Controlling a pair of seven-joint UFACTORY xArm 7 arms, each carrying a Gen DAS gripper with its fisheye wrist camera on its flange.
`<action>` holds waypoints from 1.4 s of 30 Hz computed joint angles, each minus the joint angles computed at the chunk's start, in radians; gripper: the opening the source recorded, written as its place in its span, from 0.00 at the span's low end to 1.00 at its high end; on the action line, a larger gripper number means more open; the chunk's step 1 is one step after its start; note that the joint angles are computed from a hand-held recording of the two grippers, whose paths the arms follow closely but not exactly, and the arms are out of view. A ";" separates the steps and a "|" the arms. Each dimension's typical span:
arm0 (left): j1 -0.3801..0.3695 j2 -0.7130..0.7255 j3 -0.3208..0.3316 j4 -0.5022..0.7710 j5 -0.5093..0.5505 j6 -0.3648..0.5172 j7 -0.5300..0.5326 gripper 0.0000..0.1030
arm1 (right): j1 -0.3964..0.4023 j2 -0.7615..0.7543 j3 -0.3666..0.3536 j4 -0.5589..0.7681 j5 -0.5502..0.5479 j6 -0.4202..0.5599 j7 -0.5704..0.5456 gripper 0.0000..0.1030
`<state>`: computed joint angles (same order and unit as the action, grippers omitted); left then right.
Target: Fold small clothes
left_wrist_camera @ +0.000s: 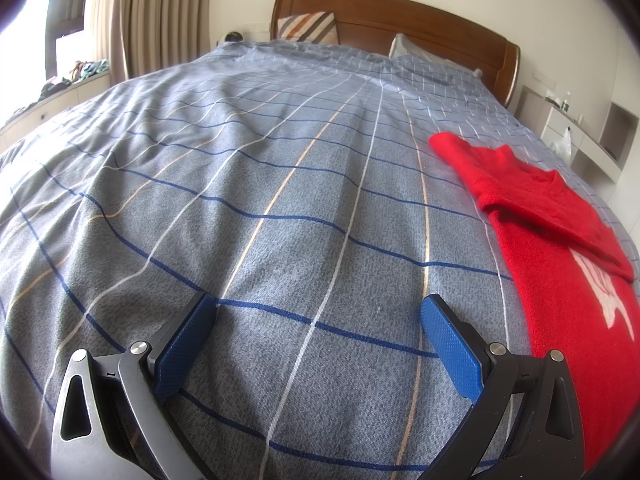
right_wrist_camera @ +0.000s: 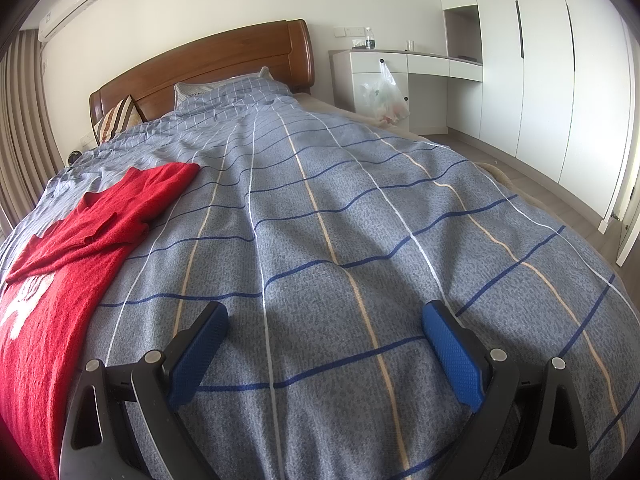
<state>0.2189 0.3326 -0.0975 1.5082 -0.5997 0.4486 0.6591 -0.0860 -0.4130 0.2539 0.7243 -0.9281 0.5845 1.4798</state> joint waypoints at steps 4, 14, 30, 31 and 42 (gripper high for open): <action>0.001 0.000 0.000 0.000 0.000 0.000 0.000 0.99 | 0.001 0.000 -0.001 0.000 0.000 0.000 0.000 0.94; 0.000 0.000 -0.001 0.000 0.000 -0.001 0.000 0.99 | 0.002 -0.001 0.000 -0.001 0.000 0.001 0.000 0.94; 0.000 0.000 -0.001 -0.002 0.001 -0.003 0.000 0.99 | 0.001 -0.002 -0.001 -0.002 0.002 -0.001 -0.002 0.94; -0.005 0.003 0.003 0.002 0.010 -0.004 -0.009 0.99 | 0.001 -0.002 0.000 -0.002 0.003 0.000 -0.002 0.94; 0.052 -0.217 0.032 -0.084 -0.047 0.358 0.119 0.98 | 0.158 -0.205 -0.090 -0.064 0.363 -0.027 -0.233 0.94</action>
